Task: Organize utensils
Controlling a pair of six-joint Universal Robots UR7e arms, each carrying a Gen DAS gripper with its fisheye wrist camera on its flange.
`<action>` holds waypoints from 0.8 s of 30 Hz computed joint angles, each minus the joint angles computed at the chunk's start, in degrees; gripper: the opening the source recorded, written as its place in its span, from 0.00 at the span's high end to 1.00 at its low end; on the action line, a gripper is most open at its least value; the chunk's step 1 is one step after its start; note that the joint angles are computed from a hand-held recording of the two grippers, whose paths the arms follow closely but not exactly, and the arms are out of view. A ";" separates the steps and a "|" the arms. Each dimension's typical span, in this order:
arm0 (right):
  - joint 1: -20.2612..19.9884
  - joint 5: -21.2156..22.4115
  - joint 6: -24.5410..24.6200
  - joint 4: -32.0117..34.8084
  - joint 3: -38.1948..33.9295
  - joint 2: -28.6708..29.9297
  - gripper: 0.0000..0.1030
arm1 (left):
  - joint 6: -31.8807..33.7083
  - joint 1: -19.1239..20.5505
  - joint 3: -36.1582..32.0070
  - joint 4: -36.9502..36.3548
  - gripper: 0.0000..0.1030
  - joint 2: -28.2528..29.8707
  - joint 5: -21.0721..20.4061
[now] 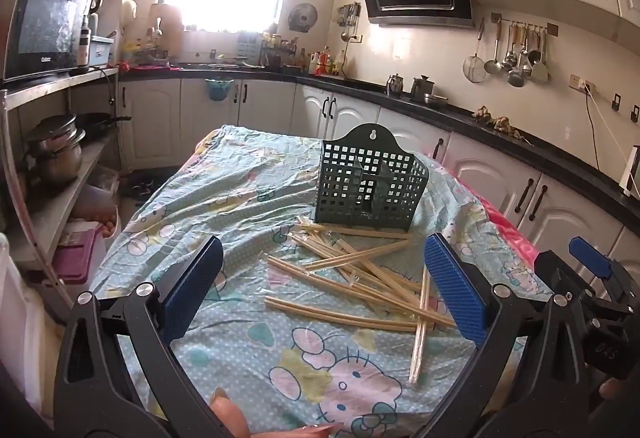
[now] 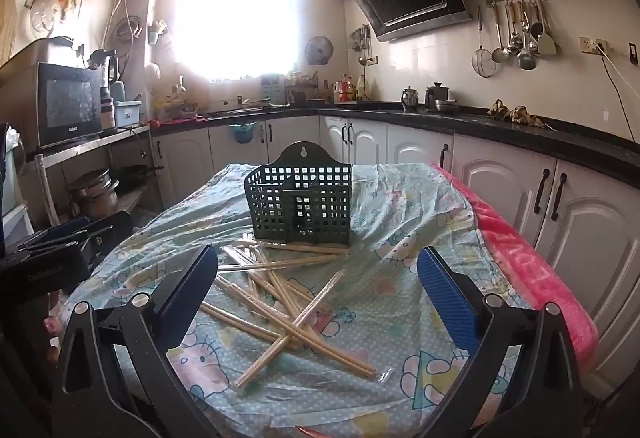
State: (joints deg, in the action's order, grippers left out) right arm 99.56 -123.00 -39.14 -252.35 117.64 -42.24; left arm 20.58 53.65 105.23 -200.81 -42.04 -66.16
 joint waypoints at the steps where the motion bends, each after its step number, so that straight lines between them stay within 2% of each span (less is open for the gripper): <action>1: -0.01 0.07 0.30 0.18 0.08 -0.10 0.06 | 0.02 0.07 0.03 -0.01 0.10 -0.04 -0.17; 24: -0.11 0.59 0.66 0.53 0.48 -0.54 0.06 | -0.47 0.11 0.43 -0.05 0.10 -0.61 -0.55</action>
State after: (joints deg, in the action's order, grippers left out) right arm 99.46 -122.40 -38.48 -251.82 118.12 -42.77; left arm 20.11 53.76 105.65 -200.86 -42.65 -66.71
